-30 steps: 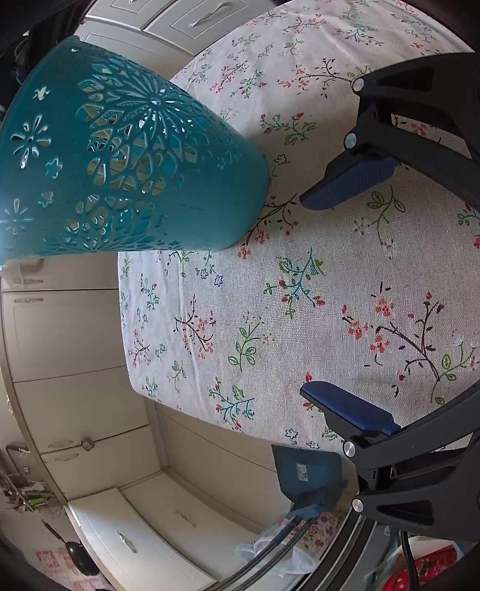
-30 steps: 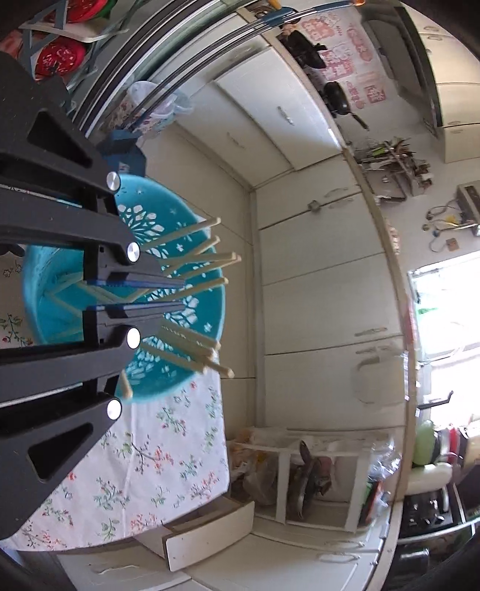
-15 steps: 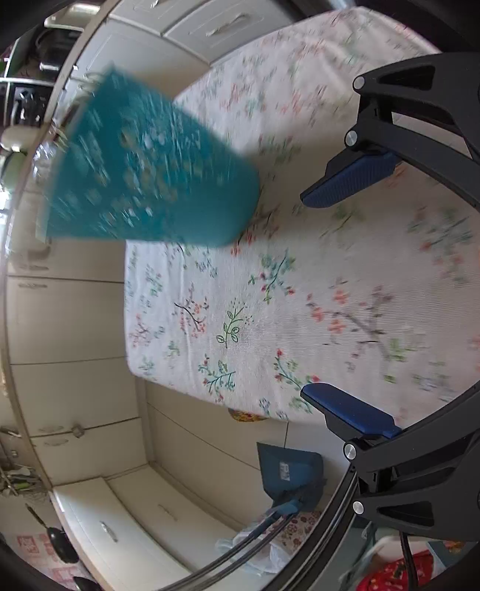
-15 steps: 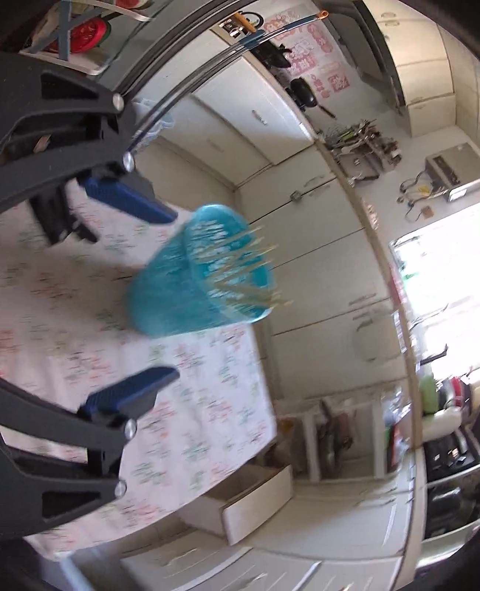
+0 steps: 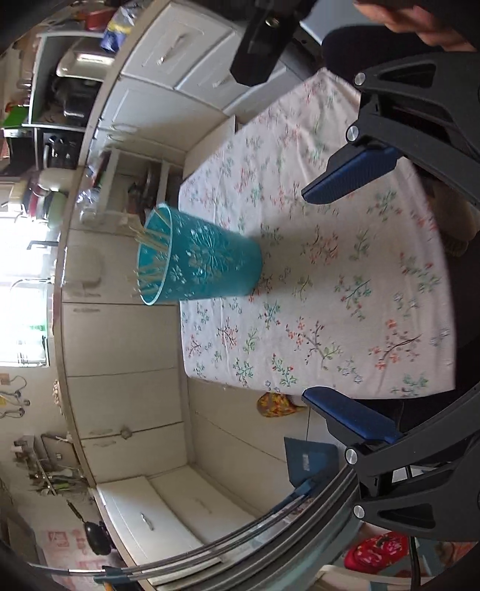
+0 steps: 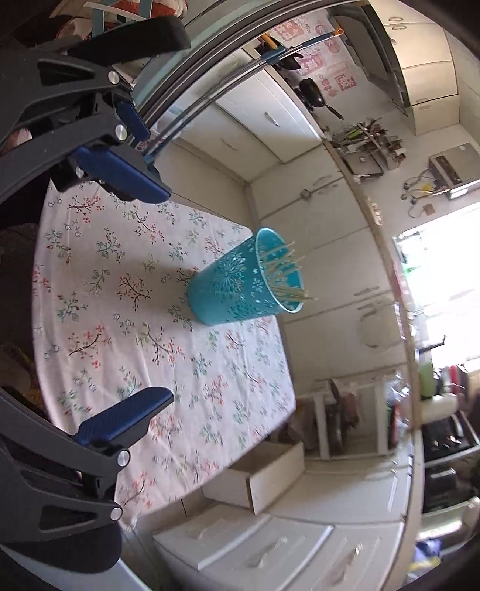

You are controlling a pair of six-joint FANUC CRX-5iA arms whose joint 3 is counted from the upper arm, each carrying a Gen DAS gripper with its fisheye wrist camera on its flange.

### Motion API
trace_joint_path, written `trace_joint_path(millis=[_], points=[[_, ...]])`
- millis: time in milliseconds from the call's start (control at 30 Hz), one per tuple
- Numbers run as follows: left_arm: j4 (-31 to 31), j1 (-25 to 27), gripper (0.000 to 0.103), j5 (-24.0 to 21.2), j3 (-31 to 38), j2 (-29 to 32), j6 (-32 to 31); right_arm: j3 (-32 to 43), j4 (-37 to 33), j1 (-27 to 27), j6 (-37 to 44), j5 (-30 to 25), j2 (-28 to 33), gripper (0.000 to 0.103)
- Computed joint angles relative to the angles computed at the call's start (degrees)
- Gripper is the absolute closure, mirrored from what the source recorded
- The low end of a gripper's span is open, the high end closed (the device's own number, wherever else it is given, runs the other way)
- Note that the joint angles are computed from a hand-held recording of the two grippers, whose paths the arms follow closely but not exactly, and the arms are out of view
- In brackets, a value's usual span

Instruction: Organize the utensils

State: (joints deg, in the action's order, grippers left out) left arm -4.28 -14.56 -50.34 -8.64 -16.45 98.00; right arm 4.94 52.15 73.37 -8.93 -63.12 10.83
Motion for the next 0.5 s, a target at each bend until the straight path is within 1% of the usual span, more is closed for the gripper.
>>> trace_joint_path(millis=[133,167,233,267,333,400,500], points=[[-1.2,-1.22,0.008,-4.4,1.05,-2.9,-0.06,-0.46,2.01,3.5,-3.26,-4.33,-0.37,0.007],[-2.13,-1.67,0.008,-5.47,1.48,-3.17,0.55,-0.4,2.39,4.53,-3.71,-5.61,-0.27,0.007],[-5.85,-3.8,0.008,-9.85,3.33,-3.42,3.75,-0.96,3.86,6.42,-5.63,-7.66,-0.19,0.007],[-7.16,-4.63,0.008,-11.16,3.77,-3.51,4.81,-1.6,4.98,7.63,-7.34,-8.91,-0.24,0.007],[-9.72,-6.18,0.008,-12.86,3.67,-4.64,6.22,-2.57,6.45,9.22,-9.67,-10.38,-0.4,0.007],[-10.38,-6.73,0.008,-13.51,2.96,-5.84,6.14,-3.46,8.24,10.76,-11.72,-12.43,-0.28,0.007],[-7.77,-5.36,0.008,-14.23,0.96,-7.9,3.8,-3.25,10.38,12.24,-12.82,-15.63,0.73,0.007]])
